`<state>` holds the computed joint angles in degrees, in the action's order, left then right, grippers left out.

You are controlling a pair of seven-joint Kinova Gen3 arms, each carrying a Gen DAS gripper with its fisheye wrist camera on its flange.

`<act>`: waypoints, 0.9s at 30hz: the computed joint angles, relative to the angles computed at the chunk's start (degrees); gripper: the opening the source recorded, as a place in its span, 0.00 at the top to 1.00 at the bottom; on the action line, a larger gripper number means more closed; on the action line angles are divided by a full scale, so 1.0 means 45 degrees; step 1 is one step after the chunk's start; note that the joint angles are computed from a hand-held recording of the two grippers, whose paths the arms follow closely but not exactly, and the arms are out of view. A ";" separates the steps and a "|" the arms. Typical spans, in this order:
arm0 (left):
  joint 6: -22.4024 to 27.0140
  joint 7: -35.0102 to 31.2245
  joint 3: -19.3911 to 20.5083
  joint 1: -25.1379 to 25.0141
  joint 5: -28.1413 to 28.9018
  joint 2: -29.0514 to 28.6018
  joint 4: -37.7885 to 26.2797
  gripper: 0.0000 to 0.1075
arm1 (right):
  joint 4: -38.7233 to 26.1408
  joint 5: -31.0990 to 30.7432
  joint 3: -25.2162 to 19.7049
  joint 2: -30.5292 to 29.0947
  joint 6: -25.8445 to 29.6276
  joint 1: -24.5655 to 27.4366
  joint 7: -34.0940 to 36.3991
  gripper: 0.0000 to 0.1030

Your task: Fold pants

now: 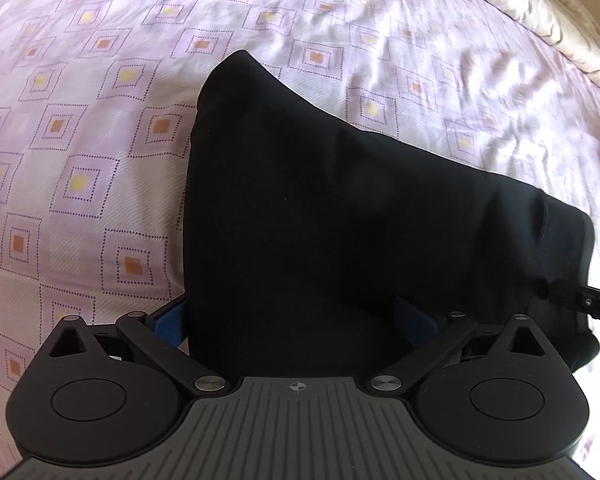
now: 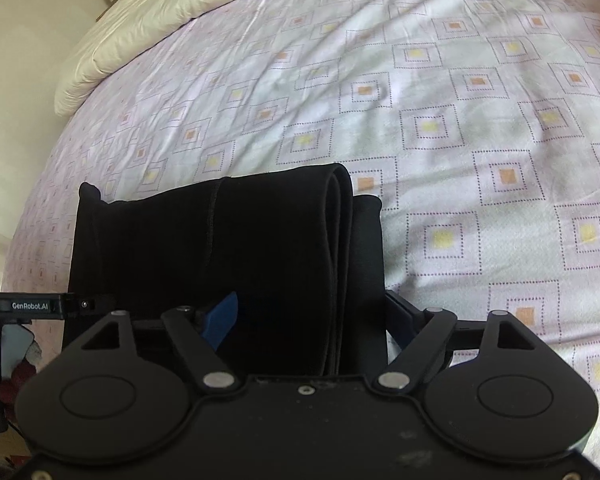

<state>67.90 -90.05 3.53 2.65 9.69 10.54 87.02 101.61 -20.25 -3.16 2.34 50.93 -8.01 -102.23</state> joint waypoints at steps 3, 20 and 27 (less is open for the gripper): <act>-0.0147 0.0052 0.0045 0.0014 -0.0018 -0.0329 0.0102 0.40 | -0.0827 -0.0333 0.0077 0.0512 0.1167 0.0411 -0.0163 0.28; -0.1622 -0.0174 -0.0301 0.0419 -0.2981 -0.1869 0.0187 0.82 | -0.3339 0.2478 -0.1329 0.0871 0.2181 -0.1642 -0.4062 0.76; -0.1912 -0.2647 -0.1355 -0.1821 -0.2136 -0.1105 -0.0724 0.82 | -0.6877 0.3004 -0.1105 0.3836 0.1993 -0.3918 -0.4609 0.76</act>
<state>59.30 -101.96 -2.57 -5.54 0.08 5.56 83.76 70.66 -6.73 -8.14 19.60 59.90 -25.64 -122.97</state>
